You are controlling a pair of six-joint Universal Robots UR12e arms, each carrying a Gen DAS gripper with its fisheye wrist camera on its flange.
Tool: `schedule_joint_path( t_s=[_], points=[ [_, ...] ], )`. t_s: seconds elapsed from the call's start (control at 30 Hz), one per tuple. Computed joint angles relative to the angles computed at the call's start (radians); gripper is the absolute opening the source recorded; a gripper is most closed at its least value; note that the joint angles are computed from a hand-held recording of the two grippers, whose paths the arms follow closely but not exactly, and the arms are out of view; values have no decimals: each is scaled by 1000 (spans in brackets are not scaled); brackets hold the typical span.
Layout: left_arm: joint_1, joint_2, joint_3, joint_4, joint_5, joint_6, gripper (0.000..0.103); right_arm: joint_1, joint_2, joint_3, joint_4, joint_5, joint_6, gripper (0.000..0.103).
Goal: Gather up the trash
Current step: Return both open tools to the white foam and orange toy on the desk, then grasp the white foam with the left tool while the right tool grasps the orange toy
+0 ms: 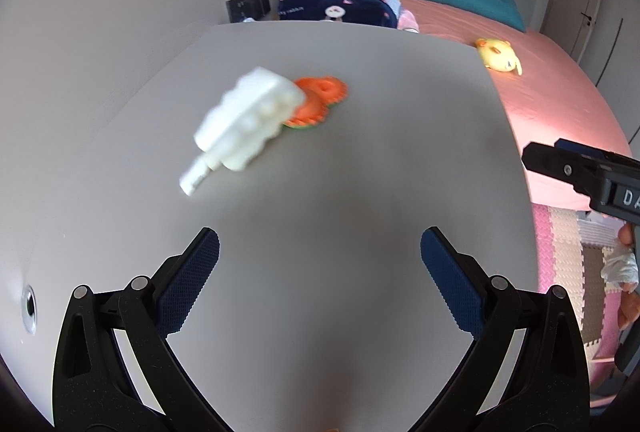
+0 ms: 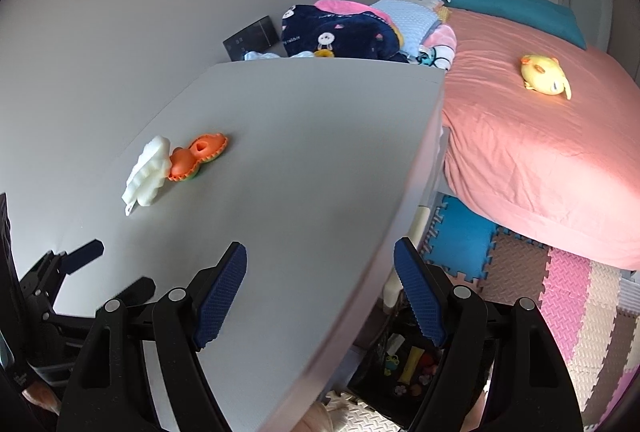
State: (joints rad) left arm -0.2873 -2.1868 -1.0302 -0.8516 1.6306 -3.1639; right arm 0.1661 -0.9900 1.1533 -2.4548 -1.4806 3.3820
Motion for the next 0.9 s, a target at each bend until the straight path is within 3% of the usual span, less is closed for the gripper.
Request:
schedule_joint_path(
  t_s=[0.5, 0.6, 0.7, 0.9],
  points=[
    [49, -97, 134, 2, 14, 52, 97, 25, 104, -168, 94, 6, 26, 77],
    [54, -112, 158, -1, 4, 76, 92, 31, 124, -202, 113, 6, 32, 77],
    [59, -130, 191, -40, -6, 90, 80, 36, 138, -224, 124, 3, 36, 77],
    [64, -154, 227, -55, -17, 109, 78, 44, 169, -276, 149, 19, 53, 77]
  ],
)
